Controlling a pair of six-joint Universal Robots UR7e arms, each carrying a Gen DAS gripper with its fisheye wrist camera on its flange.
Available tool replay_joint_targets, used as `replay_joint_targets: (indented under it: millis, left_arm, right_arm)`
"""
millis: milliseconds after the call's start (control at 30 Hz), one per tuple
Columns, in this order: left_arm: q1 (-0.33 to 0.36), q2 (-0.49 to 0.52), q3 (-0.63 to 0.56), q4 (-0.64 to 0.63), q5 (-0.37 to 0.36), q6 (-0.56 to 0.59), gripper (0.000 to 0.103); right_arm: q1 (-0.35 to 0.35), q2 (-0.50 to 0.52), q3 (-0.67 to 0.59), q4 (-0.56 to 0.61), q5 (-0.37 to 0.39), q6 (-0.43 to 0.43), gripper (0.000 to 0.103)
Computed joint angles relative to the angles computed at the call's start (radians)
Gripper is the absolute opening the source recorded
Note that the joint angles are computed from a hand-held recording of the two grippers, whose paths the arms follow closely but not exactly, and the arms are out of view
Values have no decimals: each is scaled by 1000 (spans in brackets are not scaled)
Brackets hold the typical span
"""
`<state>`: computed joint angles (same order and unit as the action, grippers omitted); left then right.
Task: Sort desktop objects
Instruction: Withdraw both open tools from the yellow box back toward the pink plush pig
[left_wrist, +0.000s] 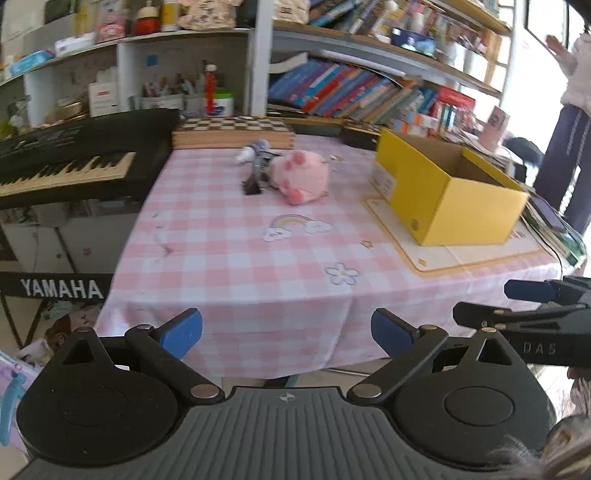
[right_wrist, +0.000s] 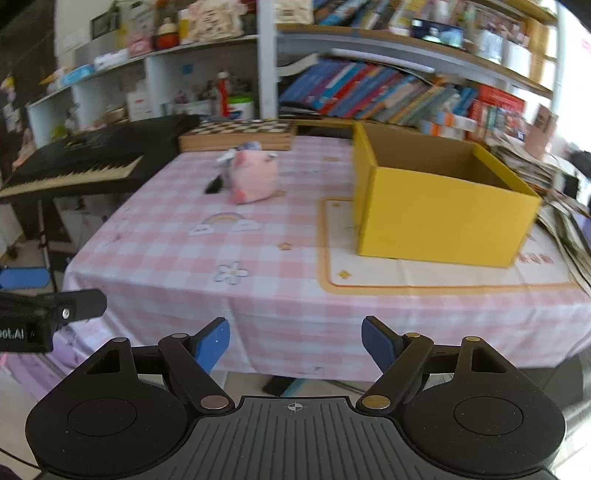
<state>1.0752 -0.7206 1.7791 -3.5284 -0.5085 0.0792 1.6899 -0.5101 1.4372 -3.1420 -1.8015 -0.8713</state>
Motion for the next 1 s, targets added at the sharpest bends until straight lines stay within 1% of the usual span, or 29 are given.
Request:
replay_joint_targets:
  millis: [133, 233, 367, 533, 733, 1000]
  left_arm:
    - [2, -2, 2, -42, 17, 21, 99]
    - [5, -1, -1, -78, 16, 46, 99]
    - [12, 1, -10, -92, 14, 59, 99]
    - [28, 11, -48, -95, 7, 74, 99]
    - [56, 32, -131, -68, -11, 108, 99]
    - [102, 67, -272, 7, -30, 117, 99]
  right_arm:
    - [9, 7, -3, 14, 27, -25, 81]
    - [15, 16, -11, 18, 35, -43, 81]
    - [20, 32, -27, 19, 54, -61, 81]
    - [25, 63, -75, 51, 73, -83, 81]
    - [32, 120, -189, 130, 78, -79, 81]
    - [41, 223, -391, 257, 76, -62, 81]
